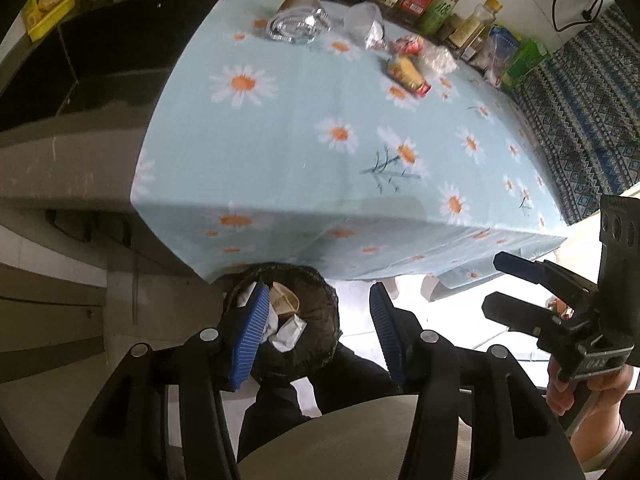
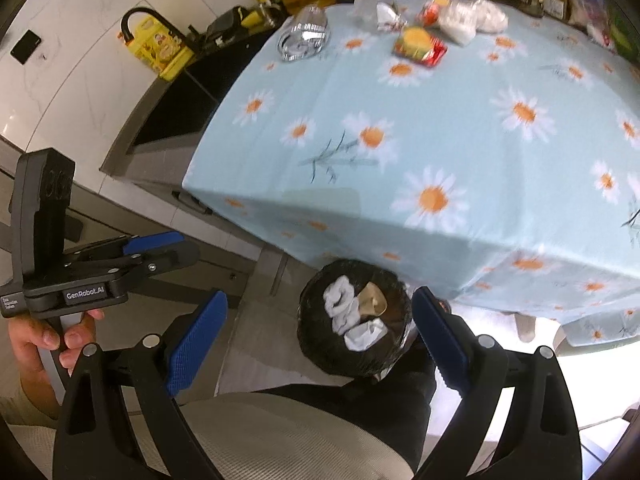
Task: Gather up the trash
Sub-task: 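Raise both tools back over the table toward the wrappers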
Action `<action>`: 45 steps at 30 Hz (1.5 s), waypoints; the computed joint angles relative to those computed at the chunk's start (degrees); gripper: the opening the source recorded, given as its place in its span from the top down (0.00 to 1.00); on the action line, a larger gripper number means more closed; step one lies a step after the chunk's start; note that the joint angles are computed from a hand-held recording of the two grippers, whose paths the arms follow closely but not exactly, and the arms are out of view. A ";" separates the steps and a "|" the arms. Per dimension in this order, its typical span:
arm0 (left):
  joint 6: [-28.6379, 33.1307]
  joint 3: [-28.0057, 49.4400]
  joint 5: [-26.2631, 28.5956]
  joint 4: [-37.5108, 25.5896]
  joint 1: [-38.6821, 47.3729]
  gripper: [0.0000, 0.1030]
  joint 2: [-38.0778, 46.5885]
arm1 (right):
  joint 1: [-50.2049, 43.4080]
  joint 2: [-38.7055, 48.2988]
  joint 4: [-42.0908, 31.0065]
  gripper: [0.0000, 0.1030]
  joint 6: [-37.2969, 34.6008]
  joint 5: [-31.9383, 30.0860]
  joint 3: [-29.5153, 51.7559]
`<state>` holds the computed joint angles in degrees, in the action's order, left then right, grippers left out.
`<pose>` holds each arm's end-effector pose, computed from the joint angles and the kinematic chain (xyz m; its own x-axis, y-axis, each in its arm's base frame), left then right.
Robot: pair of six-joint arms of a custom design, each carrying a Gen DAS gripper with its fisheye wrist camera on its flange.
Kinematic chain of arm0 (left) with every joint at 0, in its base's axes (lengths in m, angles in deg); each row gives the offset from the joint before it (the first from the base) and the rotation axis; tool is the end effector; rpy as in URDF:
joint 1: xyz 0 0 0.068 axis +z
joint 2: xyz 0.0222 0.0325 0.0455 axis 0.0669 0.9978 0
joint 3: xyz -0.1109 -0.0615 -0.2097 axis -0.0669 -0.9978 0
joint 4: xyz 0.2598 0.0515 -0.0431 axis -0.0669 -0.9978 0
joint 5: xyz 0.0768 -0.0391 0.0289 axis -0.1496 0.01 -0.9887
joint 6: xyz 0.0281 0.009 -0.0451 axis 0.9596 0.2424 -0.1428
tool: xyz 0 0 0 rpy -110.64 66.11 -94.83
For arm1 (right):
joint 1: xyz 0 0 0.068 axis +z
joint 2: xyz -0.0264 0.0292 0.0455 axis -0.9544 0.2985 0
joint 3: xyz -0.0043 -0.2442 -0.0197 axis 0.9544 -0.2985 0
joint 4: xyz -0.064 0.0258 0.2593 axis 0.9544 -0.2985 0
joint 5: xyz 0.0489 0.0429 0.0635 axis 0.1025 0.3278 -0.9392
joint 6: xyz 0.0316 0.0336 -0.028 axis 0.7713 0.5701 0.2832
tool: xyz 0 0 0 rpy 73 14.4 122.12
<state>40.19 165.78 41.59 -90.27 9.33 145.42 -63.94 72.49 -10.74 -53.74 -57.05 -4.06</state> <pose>0.2648 0.0111 0.2908 -0.9443 0.1474 -0.2944 0.2452 0.9116 -0.3301 0.2209 0.0477 0.2875 -0.9462 0.0102 -0.3235 -0.1317 0.9010 0.4133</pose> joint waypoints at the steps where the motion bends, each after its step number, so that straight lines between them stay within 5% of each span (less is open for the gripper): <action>1: -0.51 0.95 -0.03 0.01 -0.35 0.51 0.40 | -0.95 0.42 -0.24 0.10 -0.79 -0.16 0.82; 7: -3.51 7.53 -0.49 0.13 -2.05 0.43 3.64 | -6.22 4.44 -0.92 0.10 -4.67 -0.76 7.01; 30: -15.94 35.91 -8.29 -0.64 -10.06 0.43 21.78 | -20.58 40.85 -6.17 0.10 -15.94 -7.37 48.34; 35: -18.20 42.57 -10.53 -2.42 -11.69 0.43 26.75 | -19.50 47.33 -4.80 0.11 -17.50 -3.27 54.07; 45: -22.13 50.58 -14.16 -5.53 -13.64 0.43 33.30 | -18.69 72.16 -16.01 0.24 -17.54 -4.19 84.41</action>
<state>18.06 216.36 27.43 -95.81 -4.31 178.72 -82.63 144.65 -26.75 -71.28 -61.25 80.35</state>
